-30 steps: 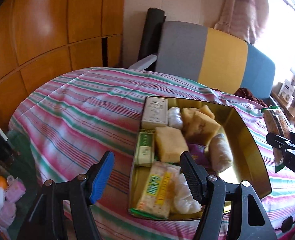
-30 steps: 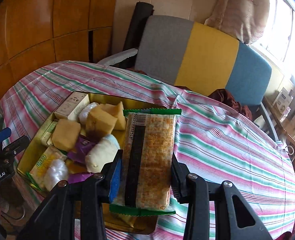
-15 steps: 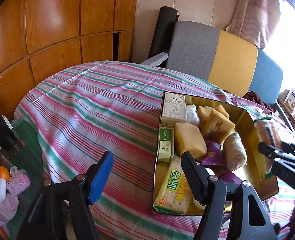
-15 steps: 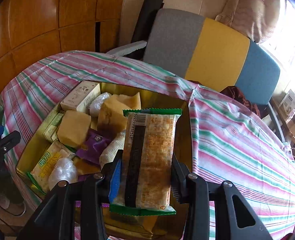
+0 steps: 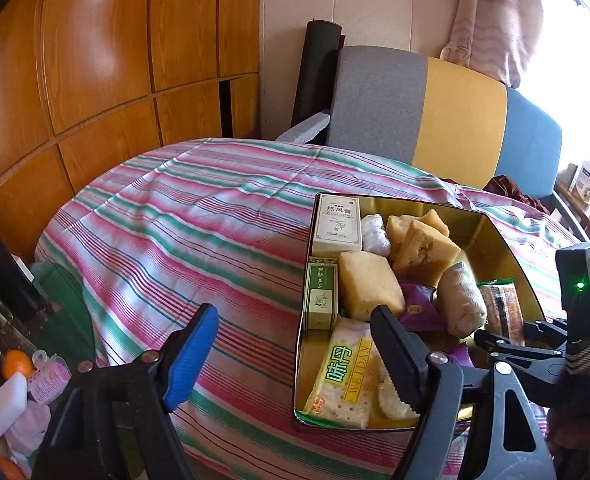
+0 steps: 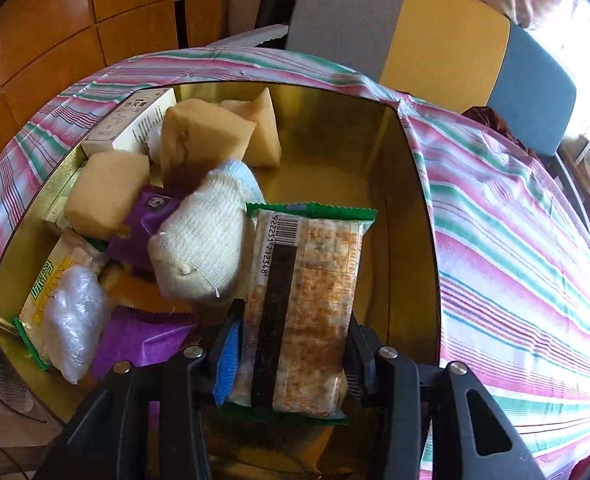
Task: Organize objects
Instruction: 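Carry the cracker packet into the tray and open the right gripper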
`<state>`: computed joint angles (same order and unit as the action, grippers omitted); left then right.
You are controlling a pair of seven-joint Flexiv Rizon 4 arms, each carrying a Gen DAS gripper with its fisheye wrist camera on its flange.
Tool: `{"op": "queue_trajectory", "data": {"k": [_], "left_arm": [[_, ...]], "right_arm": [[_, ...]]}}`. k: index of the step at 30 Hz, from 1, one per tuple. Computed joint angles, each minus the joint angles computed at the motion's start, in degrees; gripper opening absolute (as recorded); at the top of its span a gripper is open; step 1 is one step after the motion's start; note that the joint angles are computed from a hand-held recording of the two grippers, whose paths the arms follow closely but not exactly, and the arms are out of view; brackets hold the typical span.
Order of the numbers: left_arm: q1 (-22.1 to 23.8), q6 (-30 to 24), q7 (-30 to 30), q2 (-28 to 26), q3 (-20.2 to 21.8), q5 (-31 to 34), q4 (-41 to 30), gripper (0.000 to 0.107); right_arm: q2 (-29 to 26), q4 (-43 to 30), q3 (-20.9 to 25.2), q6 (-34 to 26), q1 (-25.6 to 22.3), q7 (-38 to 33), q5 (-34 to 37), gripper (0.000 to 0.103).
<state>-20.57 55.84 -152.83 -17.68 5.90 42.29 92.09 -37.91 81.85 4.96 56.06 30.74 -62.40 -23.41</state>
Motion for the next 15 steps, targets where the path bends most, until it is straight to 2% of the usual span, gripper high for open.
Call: {"op": "queue_trajectory", "data": {"k": [2, 9, 15], "left_arm": [[-0.4, -0.4, -0.2, 0.1, 0.0, 0.6, -0.3, 0.081], [-1.3, -2.6, -1.2, 0.4, -0.3, 2.5, -1.3, 0.088], [-2.0, -4.9, -2.1, 0.7, -0.9, 4.2, -2.1, 0.095]], "right_arm": [[0.3, 0.8, 0.2, 0.8, 0.0, -0.4, -0.1, 0.050], [1.6, 2.5, 1.0, 2.6, -0.7, 0.0, 1.6, 0.050], [4.2, 6.5, -1.2, 8.5, 0.0, 4.0, -0.6, 0.050]]}}
